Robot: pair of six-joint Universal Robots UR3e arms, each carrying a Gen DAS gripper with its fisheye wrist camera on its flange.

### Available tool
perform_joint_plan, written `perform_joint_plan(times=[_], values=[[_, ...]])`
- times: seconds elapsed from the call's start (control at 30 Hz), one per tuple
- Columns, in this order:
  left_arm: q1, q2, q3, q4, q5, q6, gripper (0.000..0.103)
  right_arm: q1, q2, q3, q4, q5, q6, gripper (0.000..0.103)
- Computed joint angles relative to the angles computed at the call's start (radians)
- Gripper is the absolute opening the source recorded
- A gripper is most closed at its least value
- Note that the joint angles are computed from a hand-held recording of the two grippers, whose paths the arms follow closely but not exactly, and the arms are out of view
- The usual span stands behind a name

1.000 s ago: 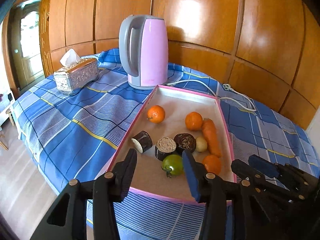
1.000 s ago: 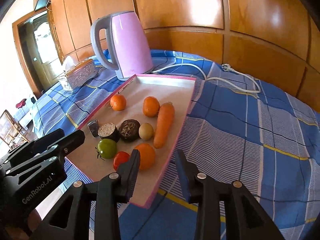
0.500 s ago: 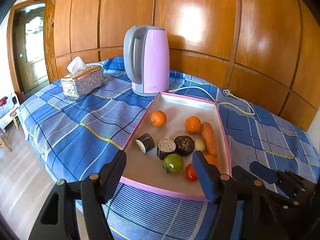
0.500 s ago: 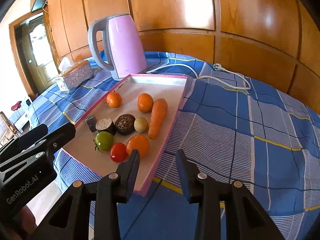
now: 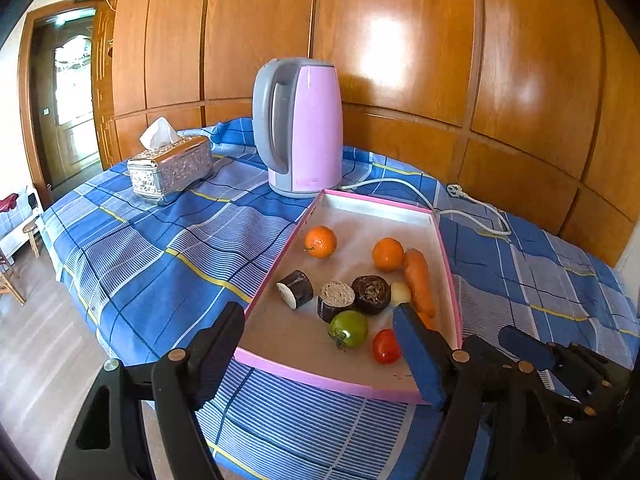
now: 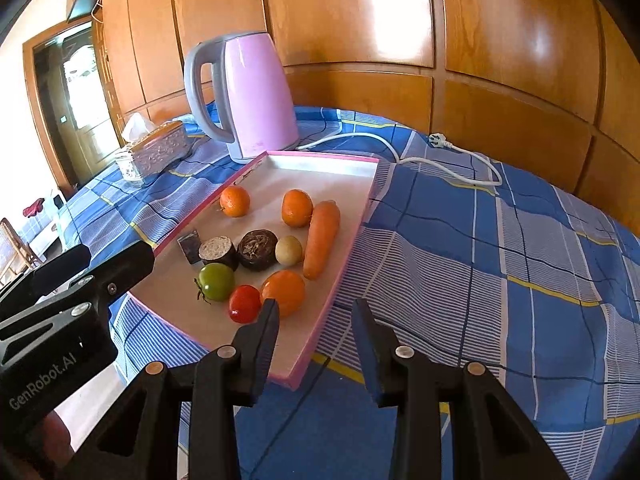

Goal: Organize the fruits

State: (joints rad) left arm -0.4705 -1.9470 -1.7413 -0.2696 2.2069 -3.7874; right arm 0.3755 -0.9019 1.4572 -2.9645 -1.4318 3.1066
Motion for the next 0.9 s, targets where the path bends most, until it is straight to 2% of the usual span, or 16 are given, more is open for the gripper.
perform_joint_plan(times=[0.9], values=[[0.006, 0.018, -0.016, -0.005, -0.007, -0.002, 0.082, 0.007, 0.001, -0.007, 0.01, -0.005, -0.004, 0.038]])
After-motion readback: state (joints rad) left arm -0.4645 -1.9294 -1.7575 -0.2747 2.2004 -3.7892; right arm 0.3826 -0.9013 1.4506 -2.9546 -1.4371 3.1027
